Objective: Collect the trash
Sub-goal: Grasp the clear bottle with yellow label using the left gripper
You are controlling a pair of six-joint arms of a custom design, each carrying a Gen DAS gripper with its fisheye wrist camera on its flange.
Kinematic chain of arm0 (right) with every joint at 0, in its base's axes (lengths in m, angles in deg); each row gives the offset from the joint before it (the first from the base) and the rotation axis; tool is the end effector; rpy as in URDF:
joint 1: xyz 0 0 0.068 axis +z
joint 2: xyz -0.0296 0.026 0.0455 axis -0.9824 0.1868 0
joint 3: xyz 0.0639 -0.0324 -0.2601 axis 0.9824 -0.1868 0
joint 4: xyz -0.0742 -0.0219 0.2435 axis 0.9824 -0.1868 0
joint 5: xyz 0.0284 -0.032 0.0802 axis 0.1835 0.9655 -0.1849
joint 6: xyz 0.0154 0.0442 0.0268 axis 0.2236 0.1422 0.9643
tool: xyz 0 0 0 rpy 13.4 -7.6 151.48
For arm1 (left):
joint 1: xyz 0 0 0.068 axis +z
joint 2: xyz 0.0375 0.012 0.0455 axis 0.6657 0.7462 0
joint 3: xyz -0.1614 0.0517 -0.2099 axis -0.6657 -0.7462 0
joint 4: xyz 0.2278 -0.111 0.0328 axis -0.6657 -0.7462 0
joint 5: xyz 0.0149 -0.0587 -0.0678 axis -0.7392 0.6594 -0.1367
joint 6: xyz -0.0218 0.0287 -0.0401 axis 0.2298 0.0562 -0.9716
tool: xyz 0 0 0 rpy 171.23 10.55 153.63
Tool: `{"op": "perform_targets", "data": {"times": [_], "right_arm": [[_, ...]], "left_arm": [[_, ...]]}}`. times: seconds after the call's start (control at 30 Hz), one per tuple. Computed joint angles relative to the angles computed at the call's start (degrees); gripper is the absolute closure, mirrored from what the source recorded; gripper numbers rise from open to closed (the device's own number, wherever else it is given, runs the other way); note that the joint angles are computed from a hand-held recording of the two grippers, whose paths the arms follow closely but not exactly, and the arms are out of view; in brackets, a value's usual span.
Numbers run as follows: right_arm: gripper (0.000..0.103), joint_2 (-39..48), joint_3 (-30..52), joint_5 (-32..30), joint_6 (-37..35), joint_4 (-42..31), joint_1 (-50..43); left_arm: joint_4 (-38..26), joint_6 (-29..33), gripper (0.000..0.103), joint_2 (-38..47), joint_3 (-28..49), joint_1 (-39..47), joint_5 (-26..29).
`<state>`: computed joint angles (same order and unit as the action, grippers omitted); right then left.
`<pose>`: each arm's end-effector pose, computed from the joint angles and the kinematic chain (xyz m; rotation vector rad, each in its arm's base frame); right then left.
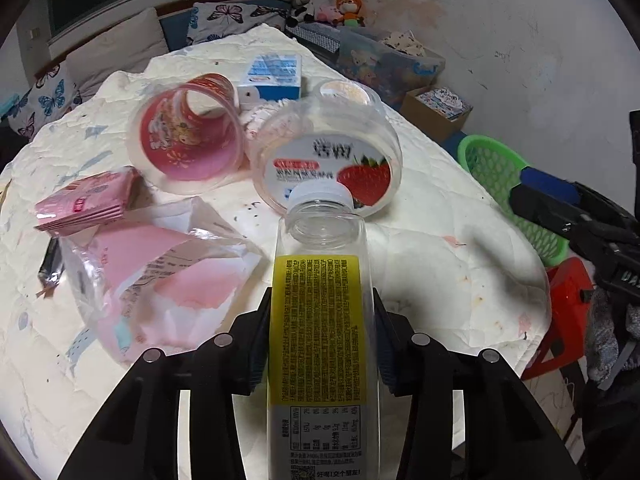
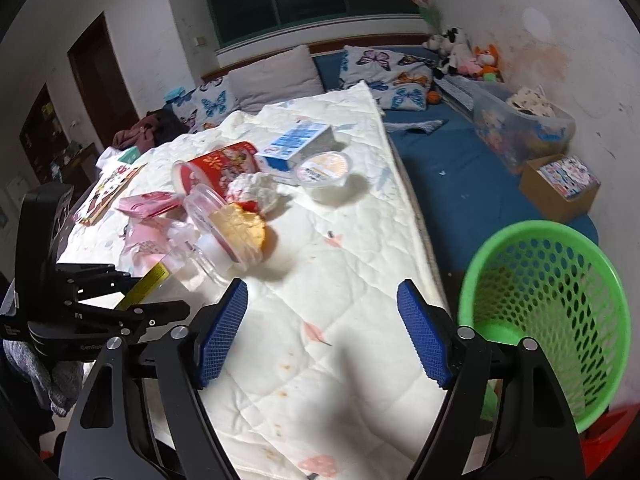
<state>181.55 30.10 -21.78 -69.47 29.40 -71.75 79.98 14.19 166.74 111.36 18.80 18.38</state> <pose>0.2712 0.0423 0.1021 -0.1507 2.3172 0.3228 0.3176 -0.1392 0.0790 0.5353 2.5400 -0.3163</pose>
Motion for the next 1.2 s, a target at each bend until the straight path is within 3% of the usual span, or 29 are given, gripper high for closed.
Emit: {"op": "perform_targets", "data": {"times": [0.3,0.63,0.83,1.2], "right_arm": [[0.039,4.2,4.5,1.2,-0.3,-1.4,5.9],[0.041,11.4,14.2,4.4,-3.1,-3.2,11.2],[0.042,15.3,19.3,5.3,-4.9,-5.4,12.4],[0.041,12.9,16.1,2.0,-5.3,-5.3,15.2]], "left_arm": [[0.9,0.3,0.06,-11.3,-8.5,5.6,3.6],[0.7,1.7,0.06,-19.8,-13.8,12.3,6.3],[1.0,1.8,0.06,-20.5,-14.6,14.0,7.1],[1.6,1.2,0.06,-20.1,-15.1,16.2,8.5]]}}
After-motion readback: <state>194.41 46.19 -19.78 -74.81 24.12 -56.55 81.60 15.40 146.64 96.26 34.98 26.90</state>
